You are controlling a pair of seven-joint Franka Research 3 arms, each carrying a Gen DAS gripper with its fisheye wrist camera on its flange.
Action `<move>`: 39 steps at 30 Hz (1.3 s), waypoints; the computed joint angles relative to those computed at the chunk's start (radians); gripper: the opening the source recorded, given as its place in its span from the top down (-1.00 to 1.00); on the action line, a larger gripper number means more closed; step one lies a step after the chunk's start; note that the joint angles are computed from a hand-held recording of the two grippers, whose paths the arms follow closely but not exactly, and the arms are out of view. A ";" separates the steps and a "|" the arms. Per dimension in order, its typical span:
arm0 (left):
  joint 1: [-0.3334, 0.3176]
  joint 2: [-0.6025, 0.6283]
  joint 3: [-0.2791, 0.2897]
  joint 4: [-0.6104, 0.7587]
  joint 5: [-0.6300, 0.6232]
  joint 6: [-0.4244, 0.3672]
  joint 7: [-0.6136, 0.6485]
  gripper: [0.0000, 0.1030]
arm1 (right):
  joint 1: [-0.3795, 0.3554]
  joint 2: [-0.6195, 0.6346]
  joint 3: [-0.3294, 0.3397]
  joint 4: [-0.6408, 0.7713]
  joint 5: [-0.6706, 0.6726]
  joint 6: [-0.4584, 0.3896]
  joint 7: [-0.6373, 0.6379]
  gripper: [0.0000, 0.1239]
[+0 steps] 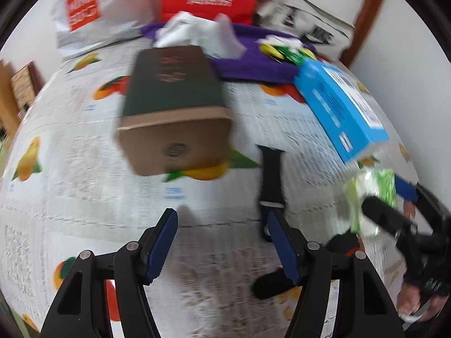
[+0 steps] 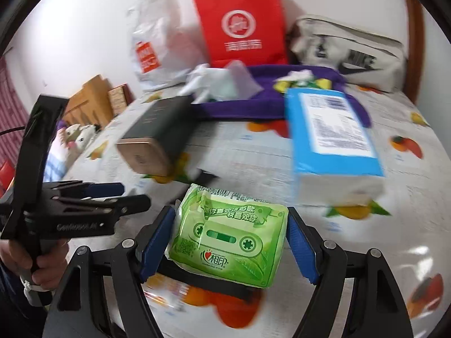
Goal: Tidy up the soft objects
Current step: 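Move the right tool to the green wipes pack and grasp it, then grasp the black watch strap with the left tool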
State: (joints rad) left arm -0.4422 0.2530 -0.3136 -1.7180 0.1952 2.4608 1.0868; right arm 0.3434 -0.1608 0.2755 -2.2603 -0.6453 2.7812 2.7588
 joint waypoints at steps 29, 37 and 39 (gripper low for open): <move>-0.086 0.141 0.029 0.148 0.163 0.053 0.001 0.62 | -0.107 -0.073 0.032 -0.132 0.088 -0.003 -0.013 -0.24; -0.045 0.050 0.010 0.035 0.093 0.085 0.003 0.62 | -0.094 -0.083 0.029 -0.122 0.089 -0.033 -0.014 -0.22; -0.031 0.019 0.007 -0.009 0.074 0.105 -0.003 0.62 | -0.088 -0.082 0.025 -0.118 0.094 -0.045 -0.018 -0.21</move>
State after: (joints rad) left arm -0.4732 0.2715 -0.3071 -1.7272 0.2692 2.5658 1.0837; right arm 0.2552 -0.2426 0.3006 -2.3788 -0.5517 2.7363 2.7409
